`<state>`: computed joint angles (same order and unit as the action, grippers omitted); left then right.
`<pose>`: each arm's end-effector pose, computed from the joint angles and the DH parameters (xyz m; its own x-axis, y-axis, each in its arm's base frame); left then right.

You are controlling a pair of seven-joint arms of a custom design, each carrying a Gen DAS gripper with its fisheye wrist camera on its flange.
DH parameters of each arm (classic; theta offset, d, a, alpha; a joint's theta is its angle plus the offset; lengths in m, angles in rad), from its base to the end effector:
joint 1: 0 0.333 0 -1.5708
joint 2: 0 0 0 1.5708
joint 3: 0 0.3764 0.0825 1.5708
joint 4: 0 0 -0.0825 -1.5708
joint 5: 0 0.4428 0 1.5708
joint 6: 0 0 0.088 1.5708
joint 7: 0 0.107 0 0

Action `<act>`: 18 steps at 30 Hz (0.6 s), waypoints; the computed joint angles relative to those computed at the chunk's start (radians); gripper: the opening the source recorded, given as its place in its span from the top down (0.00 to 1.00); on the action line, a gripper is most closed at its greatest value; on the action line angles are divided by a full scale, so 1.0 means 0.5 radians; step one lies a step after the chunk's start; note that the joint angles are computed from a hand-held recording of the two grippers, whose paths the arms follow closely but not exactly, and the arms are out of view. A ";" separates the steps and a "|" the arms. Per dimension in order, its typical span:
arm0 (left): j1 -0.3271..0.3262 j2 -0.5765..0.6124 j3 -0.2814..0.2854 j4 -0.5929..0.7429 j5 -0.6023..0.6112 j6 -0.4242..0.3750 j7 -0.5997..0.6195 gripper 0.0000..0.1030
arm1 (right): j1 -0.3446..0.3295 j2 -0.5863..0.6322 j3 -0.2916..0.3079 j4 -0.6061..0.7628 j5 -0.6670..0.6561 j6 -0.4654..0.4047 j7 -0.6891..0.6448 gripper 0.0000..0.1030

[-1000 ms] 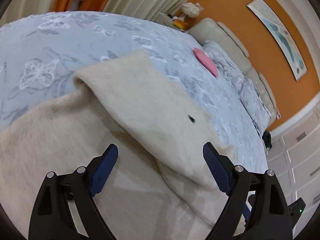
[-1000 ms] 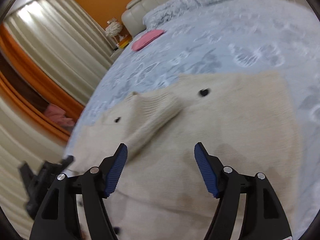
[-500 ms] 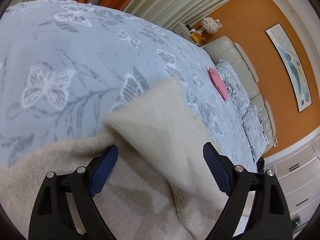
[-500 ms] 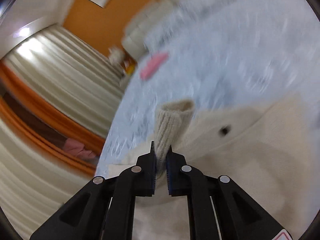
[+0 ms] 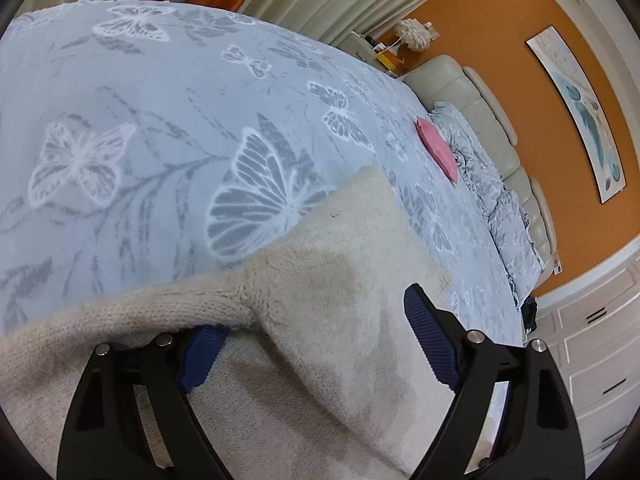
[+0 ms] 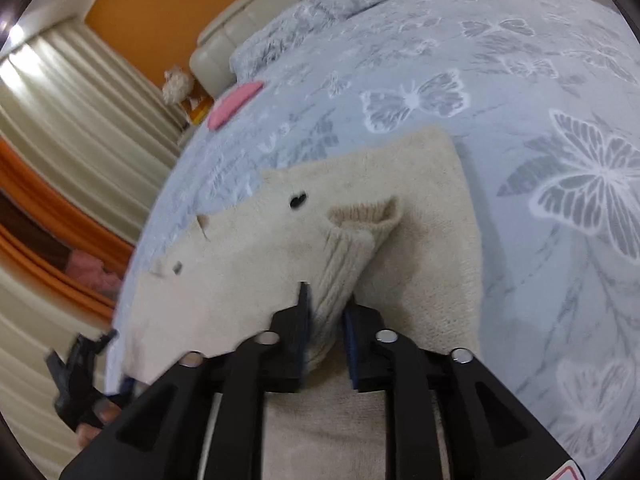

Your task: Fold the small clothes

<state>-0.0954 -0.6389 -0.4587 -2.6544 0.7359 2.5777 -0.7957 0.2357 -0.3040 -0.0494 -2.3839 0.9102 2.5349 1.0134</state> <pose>0.3450 -0.2384 0.4906 0.6643 -0.3829 0.6419 -0.0921 -0.8942 -0.4381 0.5099 0.0855 0.5115 0.2259 -0.8287 -0.5120 -0.8637 0.0727 -0.4987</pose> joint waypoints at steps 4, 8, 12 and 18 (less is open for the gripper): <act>0.002 -0.014 -0.014 -0.003 0.017 -0.025 -0.021 0.55 | 0.026 0.001 0.020 0.001 -0.015 0.073 -0.007 0.91; 0.085 -0.166 -0.099 -0.045 0.158 -0.008 -0.186 0.81 | 0.174 -0.178 -0.106 -0.004 0.552 0.161 -0.468 0.92; 0.016 -0.069 -0.058 -0.009 0.112 -0.115 -0.056 0.81 | 0.054 -0.081 -0.026 -0.019 0.303 0.169 -0.312 0.92; -0.026 -0.088 -0.045 -0.007 0.074 -0.221 -0.047 0.81 | 0.026 -0.081 -0.058 -0.003 0.349 0.046 -0.298 0.92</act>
<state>-0.1082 -0.6829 -0.4814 -2.6581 0.7732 2.4670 -0.8193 0.2488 -0.3445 -0.0786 -2.3856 1.0847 2.5580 0.8646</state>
